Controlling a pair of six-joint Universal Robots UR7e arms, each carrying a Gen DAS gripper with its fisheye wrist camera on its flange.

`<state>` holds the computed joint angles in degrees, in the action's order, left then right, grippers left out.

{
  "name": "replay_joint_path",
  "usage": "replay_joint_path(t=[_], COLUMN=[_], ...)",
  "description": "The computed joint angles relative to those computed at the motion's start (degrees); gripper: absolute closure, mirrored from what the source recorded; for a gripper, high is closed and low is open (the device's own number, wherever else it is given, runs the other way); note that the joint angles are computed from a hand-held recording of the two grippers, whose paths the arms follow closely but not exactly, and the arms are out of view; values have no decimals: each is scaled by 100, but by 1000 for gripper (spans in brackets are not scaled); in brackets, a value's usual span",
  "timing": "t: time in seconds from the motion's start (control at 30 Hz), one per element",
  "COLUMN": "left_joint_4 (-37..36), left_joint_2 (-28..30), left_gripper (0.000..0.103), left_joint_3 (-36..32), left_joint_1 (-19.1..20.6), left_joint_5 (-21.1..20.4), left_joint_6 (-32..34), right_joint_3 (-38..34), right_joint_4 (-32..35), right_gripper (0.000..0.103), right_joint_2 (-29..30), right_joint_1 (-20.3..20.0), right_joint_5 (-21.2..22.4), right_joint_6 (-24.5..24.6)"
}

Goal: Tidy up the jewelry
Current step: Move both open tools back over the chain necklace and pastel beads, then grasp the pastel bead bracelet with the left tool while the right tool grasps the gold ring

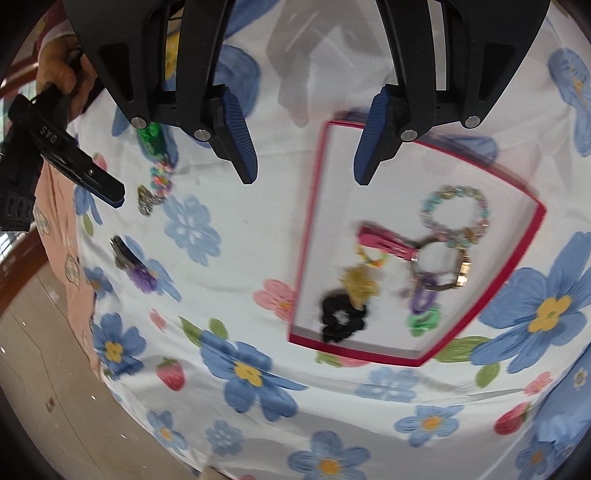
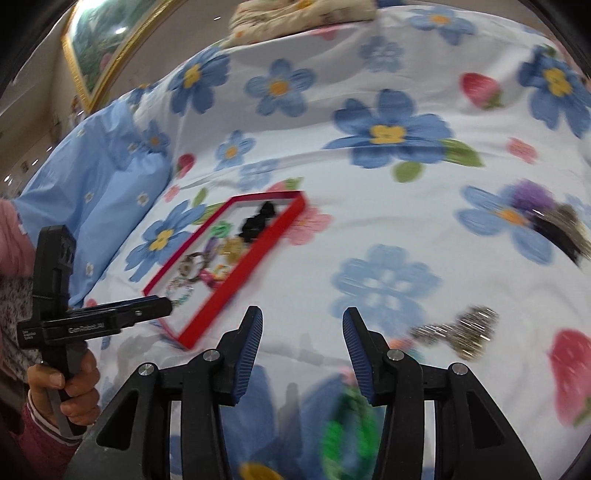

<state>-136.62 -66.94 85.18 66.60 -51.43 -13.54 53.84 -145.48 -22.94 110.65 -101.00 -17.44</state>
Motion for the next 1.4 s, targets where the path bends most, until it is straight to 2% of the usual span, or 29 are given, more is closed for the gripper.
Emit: replay_joint_path(t=[0.27, 0.53, 0.93, 1.4], left_joint_4=[122, 327, 739, 1421], left_joint_2=[272, 604, 1165, 1987], left_gripper=[49, 49, 49, 49], left_joint_3=[-132, -415, -1059, -2048], left_joint_1=[-112, -185, -166, -77], left_joint_5=[-132, -275, -560, -957], left_joint_6=[88, 207, 410, 814], right_joint_3=[855, 1064, 832, 338], right_joint_4=[-666, -826, -589, -183], right_gripper=[56, 56, 56, 57], right_joint_2=[-608, -777, -621, -267], right_joint_1=[-289, -449, -539, -582], right_joint_5=[-362, -468, -485, -709], right_joint_6=[327, 431, 395, 350])
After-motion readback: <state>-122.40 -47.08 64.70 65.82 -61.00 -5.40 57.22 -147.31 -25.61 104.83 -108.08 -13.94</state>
